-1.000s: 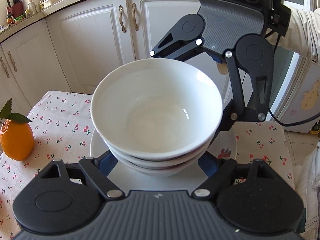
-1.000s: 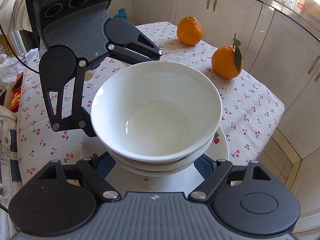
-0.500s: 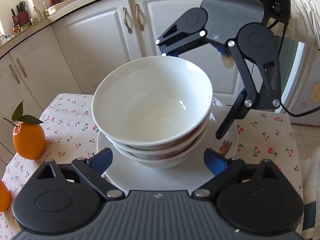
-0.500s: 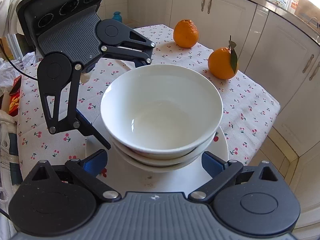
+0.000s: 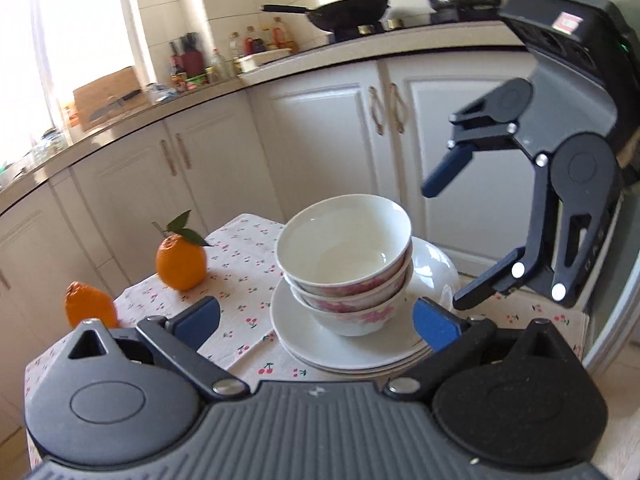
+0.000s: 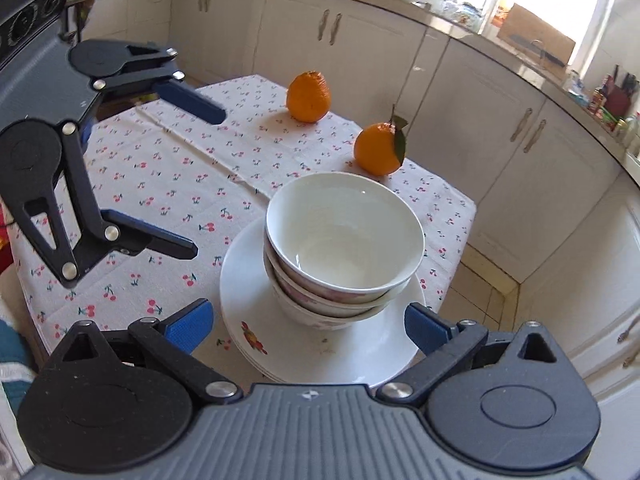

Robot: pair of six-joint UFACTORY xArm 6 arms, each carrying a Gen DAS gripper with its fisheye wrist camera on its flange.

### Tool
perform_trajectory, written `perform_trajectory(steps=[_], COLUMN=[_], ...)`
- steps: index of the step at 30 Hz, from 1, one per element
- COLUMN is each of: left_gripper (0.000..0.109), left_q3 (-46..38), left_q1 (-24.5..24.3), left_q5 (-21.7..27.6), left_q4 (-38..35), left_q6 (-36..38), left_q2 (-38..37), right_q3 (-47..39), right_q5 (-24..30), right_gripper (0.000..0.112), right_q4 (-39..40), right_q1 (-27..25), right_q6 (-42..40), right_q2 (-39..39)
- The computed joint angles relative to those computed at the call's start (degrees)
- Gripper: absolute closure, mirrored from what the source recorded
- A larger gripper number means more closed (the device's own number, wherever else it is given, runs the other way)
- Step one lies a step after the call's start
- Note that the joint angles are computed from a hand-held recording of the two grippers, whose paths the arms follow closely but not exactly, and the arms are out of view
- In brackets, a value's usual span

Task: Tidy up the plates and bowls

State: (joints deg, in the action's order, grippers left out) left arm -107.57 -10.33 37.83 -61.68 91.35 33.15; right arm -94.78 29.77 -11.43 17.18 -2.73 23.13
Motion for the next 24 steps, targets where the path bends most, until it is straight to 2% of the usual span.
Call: perform_trajectory(steps=[3, 5, 6, 9, 12, 16, 24], left_gripper=[0.006, 0.006, 0.006, 0.006, 0.006, 0.006, 0.006], left_q3=[7.5, 11.6, 13.1, 17.6, 20.9, 24.6, 26.4], left_q1=[-0.8, -1.3, -1.2, -0.9, -0.8, 0.0, 0.4], left_q5=[-8.0, -13.2, -14.3, -17.4, -20.1, -21.6, -23.9], left_q4=[-3.4, -2.4, -2.0, 4.1, 15.1, 21.2, 23.2], left_q6=[-3.9, -9.9, -12.6, -23.0, -34.5, -42.1, -47.7], left_q2=[-5.0, -7.8, -8.9, -12.0, -14.0, -17.0, -19.2], right_q3=[2.2, 2.4, 2.1, 2.2, 2.8, 4.7, 1.5], right_q5=[0.1, 2.3, 4.2, 8.3, 11.1, 11.6, 15.9], right_gripper=[0.009, 0.009, 0.009, 0.009, 0.009, 0.009, 0.009], right_q4=[-8.6, -14.6, -17.7, -22.6, -27.8, -32.0, -38.2], right_q1=[1.8, 3.2, 4.0, 6.0, 7.9, 9.7, 12.2], right_q6=[15.9, 26.6, 32.4, 45.6, 56.9, 65.4, 68.7], right_q2=[-1.7, -2.0, -1.9, -1.9, -2.6, -5.0, -5.2])
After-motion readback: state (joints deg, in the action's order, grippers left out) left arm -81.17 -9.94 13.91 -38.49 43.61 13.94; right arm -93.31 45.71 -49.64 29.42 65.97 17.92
